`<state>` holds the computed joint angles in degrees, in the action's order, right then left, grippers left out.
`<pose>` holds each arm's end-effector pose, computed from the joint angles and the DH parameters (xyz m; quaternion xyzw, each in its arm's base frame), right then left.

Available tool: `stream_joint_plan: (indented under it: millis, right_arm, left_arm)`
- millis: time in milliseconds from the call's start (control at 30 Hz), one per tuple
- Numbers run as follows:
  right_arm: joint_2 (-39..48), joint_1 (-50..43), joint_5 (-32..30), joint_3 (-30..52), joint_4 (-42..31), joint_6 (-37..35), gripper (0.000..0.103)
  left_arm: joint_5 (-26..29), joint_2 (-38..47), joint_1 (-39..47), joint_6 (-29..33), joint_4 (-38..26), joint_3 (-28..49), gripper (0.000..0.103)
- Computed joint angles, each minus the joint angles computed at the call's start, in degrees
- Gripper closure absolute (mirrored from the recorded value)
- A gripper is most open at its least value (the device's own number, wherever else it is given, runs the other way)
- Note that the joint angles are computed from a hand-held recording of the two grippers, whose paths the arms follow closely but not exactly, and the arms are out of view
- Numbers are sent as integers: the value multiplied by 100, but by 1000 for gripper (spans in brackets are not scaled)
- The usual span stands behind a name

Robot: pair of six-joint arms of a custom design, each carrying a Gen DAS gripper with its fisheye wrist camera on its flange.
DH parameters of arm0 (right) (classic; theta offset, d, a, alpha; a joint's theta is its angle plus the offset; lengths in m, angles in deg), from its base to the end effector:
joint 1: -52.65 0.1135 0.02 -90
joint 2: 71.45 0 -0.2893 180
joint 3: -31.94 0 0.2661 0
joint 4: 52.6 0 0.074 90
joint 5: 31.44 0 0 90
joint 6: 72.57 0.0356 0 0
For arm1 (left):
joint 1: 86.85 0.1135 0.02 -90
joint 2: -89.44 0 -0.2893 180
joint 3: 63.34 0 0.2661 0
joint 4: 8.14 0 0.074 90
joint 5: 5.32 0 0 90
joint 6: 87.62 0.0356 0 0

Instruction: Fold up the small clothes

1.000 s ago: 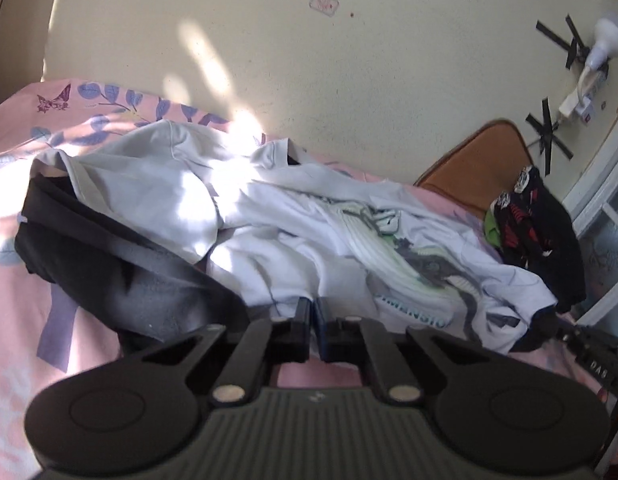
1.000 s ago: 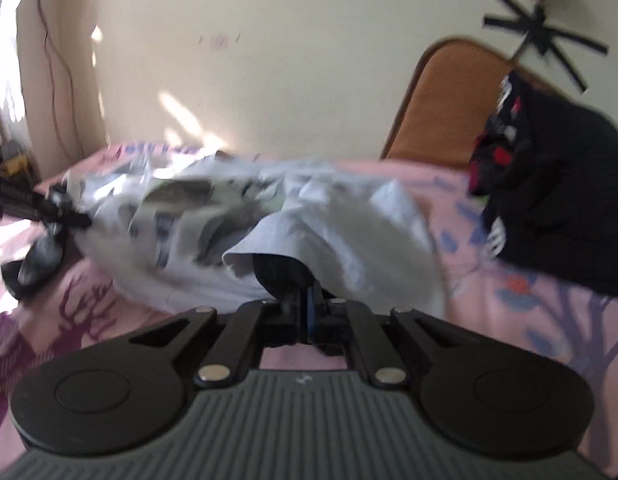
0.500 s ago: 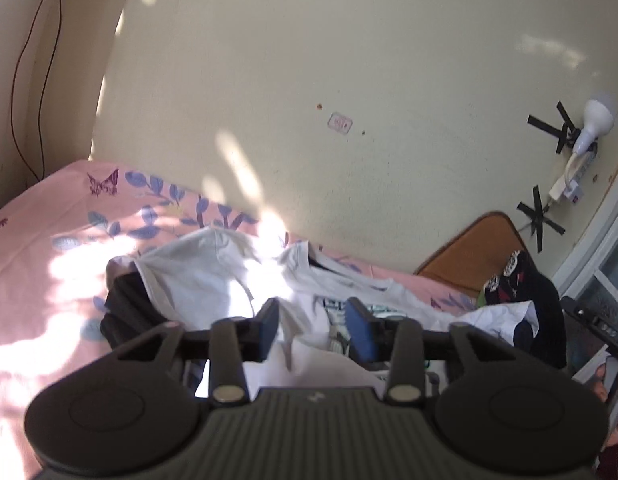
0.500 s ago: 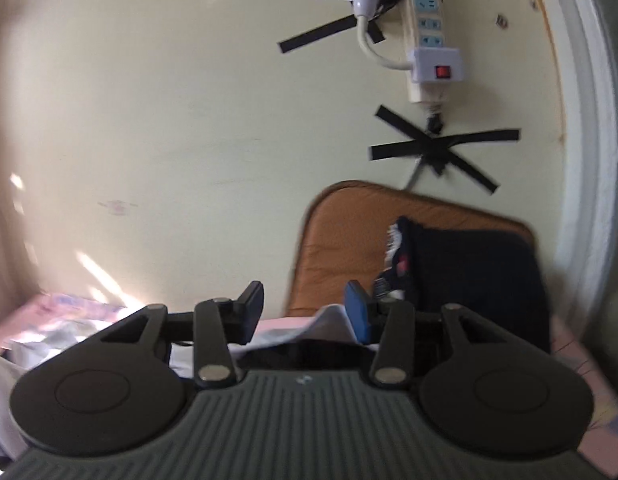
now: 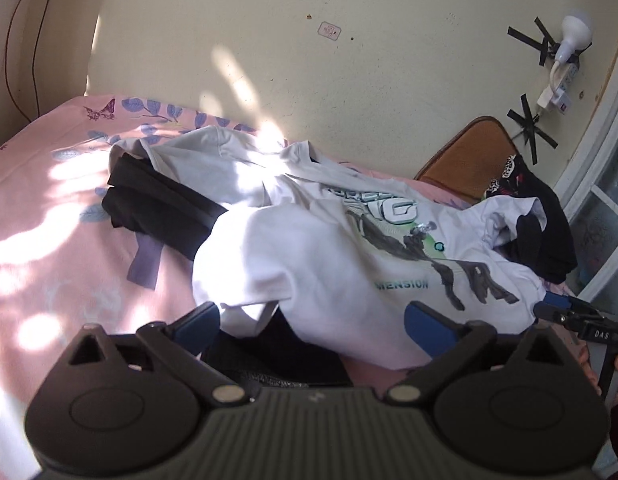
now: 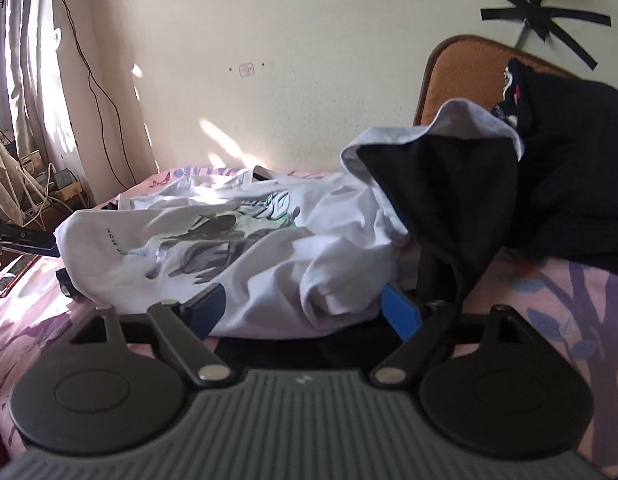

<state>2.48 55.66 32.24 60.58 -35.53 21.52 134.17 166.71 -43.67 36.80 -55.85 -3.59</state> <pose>0.2193 0.0273 0.1523 -0.1090 0.8367 0.2260 0.4869 0.2013 0.1518 0.2274 0.0218 0.8913 -0.1966 0.4080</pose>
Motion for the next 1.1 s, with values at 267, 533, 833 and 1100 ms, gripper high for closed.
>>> stream_joint_plan:
  millis: [267,533,833,1100]
  right_arm:
    - [-721,147,136,1139,-487,1477,90]
    - [-390,547,1591,951,-365,1036,37]
    - [-645,177,870,-99,-183,10,25]
    - [1474,424,749,1766,-925,-248,94]
  left_arm:
    - [626,-58,-129,-1203,21,883,98]
    - [-227,628,-414,-2233,685,1226,43]
    - [418,178,317,-952,913,250,0]
    - [-775,386,-1071,-1108,1057,404,83]
